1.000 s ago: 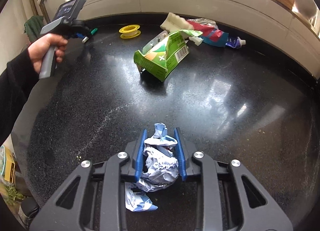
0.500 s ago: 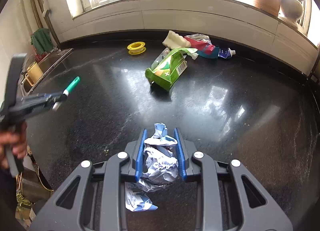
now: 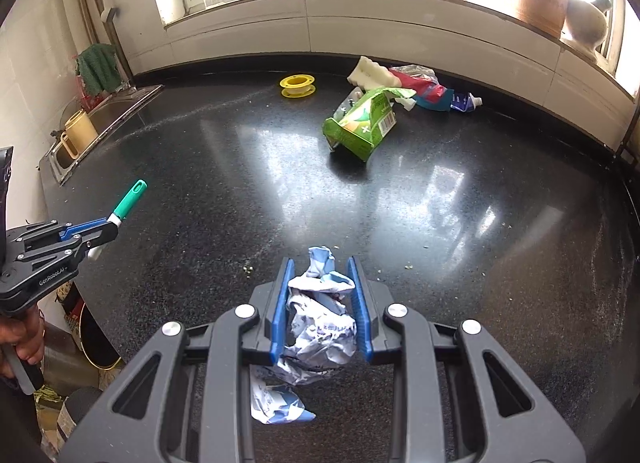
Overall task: Collect trash
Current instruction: 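Carry marker and foil over the black bin and open both tools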
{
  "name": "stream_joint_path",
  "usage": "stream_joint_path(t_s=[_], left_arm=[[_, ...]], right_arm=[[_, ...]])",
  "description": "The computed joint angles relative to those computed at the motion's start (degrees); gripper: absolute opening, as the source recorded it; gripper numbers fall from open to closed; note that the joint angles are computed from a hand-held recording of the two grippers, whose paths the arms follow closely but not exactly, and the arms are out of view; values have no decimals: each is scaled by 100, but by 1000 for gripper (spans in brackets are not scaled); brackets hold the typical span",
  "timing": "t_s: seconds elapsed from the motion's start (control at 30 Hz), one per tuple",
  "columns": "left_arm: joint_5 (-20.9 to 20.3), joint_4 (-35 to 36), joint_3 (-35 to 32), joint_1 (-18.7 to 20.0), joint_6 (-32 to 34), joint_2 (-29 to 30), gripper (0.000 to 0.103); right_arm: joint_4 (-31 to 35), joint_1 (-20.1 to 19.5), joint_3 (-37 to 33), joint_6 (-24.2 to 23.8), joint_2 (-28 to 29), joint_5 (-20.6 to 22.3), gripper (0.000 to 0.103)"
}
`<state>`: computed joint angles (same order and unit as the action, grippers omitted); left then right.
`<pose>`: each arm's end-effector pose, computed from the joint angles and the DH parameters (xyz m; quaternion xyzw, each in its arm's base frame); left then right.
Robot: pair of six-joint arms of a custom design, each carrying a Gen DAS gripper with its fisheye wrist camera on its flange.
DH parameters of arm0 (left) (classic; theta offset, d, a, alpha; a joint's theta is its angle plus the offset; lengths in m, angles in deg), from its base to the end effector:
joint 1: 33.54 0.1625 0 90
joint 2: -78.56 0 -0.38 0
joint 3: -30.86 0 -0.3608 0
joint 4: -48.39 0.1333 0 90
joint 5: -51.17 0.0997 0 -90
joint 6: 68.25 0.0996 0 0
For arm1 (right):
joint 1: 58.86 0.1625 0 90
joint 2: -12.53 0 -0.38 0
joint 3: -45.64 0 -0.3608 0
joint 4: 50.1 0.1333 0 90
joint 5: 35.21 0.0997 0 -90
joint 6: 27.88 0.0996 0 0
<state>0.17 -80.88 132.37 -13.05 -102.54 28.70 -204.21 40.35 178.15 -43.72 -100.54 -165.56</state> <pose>-0.4462 -0.3760 0.0731 0.3178 0.8823 -0.1984 0.2848 0.1184 -0.3005 0.4081 0.0603 -0.8760 0.3377 0.3391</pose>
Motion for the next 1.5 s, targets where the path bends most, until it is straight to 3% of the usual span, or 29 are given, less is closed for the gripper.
stream_joint_path(t_s=[0.2, 0.37, 0.47, 0.6, 0.7, 0.87, 1.0, 1.2, 1.5], left_arm=[[342, 181, 417, -124, -295, -505, 12], [713, 837, 1017, -278, -1010, -1404, 12], [940, 1681, 1410, -423, -1807, -2162, 12], [1052, 3398, 1821, -653, -3334, -3208, 12], [916, 4484, 2080, -763, -4293, -3883, 12], [528, 5394, 2581, -619, -5072, -4824, 12], [373, 5062, 3159, -198, -4921, -5441, 12], [536, 3638, 4017, 784, -4082, -5806, 12], [629, 2050, 4441, 1812, -2910, -5605, 12]], right_arm=[[-149, 407, -107, 93, 538, 41, 28], [-343, 995, -312, 152, 1517, 394, 28], [-388, 1370, -520, 173, 2250, 787, 28], [-336, 1869, -907, 198, 3330, 1382, 28], [-270, 2172, -1250, 140, 4142, 1828, 28], [-22, 2414, -1764, 92, 5329, 2454, 28], [70, 2457, -2112, 120, 6092, 2536, 28], [287, 2277, -2697, 262, 7058, 2381, 28], [525, 1951, -3137, 422, 7748, 1994, 30]])
